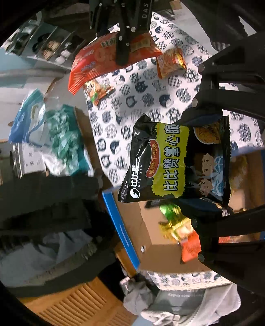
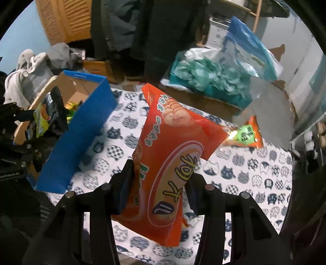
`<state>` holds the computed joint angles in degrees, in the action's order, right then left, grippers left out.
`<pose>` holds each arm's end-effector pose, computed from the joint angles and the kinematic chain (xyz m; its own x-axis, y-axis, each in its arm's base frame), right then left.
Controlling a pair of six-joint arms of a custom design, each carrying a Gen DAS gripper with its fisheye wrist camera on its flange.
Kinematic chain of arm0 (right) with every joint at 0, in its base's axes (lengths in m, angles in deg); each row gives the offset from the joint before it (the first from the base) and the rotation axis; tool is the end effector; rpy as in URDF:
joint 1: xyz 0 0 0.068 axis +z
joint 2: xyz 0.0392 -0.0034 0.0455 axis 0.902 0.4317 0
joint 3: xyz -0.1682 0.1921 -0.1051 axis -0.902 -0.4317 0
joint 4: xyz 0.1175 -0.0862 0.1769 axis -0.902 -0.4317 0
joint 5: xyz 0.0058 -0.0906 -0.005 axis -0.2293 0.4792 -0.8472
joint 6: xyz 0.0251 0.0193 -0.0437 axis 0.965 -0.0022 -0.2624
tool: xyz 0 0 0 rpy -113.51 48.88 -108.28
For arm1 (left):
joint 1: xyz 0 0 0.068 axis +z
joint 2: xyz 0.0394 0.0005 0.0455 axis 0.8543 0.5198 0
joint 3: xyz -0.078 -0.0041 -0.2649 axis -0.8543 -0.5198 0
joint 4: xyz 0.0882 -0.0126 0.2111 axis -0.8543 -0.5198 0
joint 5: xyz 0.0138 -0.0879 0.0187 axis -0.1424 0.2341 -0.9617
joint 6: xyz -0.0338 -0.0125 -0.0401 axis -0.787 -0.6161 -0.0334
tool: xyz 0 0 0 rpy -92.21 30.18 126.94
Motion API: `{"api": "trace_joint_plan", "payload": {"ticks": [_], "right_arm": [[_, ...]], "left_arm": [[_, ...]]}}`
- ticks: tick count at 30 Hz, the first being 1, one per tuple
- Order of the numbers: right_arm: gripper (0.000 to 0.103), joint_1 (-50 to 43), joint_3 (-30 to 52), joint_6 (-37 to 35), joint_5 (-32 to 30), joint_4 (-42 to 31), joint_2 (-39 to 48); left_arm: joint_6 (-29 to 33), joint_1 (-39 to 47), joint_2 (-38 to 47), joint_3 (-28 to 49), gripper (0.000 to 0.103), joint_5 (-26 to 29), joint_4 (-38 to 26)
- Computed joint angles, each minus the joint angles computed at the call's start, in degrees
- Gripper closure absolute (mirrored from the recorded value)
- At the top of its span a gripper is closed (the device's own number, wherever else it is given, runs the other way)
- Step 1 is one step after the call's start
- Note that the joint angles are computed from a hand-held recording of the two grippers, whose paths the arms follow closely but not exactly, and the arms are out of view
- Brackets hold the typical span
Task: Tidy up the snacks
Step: 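Carry black bag with left tool while right tool carries red bag to box, then release black bag into box with left tool while right tool releases red bag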
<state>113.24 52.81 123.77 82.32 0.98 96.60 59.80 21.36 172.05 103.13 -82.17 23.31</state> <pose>0.1331 0.1319 0.3053 -0.8797 0.1693 -0.4444 0.1801 0.9835 0.0182 0.2302 -0.1760 0.3078 -0.5061 0.7280 -0.4624 0.7789 0.6161 0.1175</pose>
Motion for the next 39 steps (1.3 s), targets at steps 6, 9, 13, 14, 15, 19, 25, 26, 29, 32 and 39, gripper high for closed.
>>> {"api": "trace_joint_plan", "payload": {"ticks": [6,9,13,14,15,19,25,26,29,32,39], "right_arm": [[0.057,-0.1,5.9,-2.9,-1.1,2.6,6.6],[0.057,-0.1,9.5,-4.2,-1.3,2.8,10.1],[0.057,-0.3,15.4,-6.4,-1.7,3.2,15.4],[0.057,-0.4,16.2,-6.9,-1.8,3.5,16.1],[0.057,-0.5,17.7,-7.5,-2.1,3.8,17.5],[0.057,-0.9,22.2,-9.1,-3.0,4.9,21.7],[0.057,-1.5,27.5,-11.7,-5.2,7.1,26.9],[0.057,-1.5,28.7,-12.1,-5.4,7.2,28.0],[0.057,-1.4,32.3,-13.1,-5.9,7.1,31.1],[0.057,-1.7,35.4,-14.0,-7.0,7.5,33.9],[0.057,-2.1,42.7,-15.7,-9.2,7.1,40.3]], "left_arm": [[3.0,6.0,-1.2,-0.4,0.042,1.0,0.8],[4.5,9.9,-1.4,-0.4,0.042,2.6,1.0],[6.0,13.9,-1.3,-0.5,0.042,3.7,1.5],[6.3,14.7,-1.3,-0.6,0.042,4.0,1.5],[6.6,15.9,-1.1,-0.5,0.042,4.5,1.6],[8.0,19.5,-0.5,-0.3,0.042,5.8,1.7],[9.7,24.2,0.4,-0.5,0.042,7.4,2.4],[9.9,24.7,0.6,-0.6,0.042,7.3,2.6],[10.3,26.2,1.2,-0.9,0.042,7.4,3.0],[10.8,27.6,2.0,-0.9,0.042,7.7,3.1],[11.6,30.0,3.4,-1.8,0.042,7.6,4.4]]}}
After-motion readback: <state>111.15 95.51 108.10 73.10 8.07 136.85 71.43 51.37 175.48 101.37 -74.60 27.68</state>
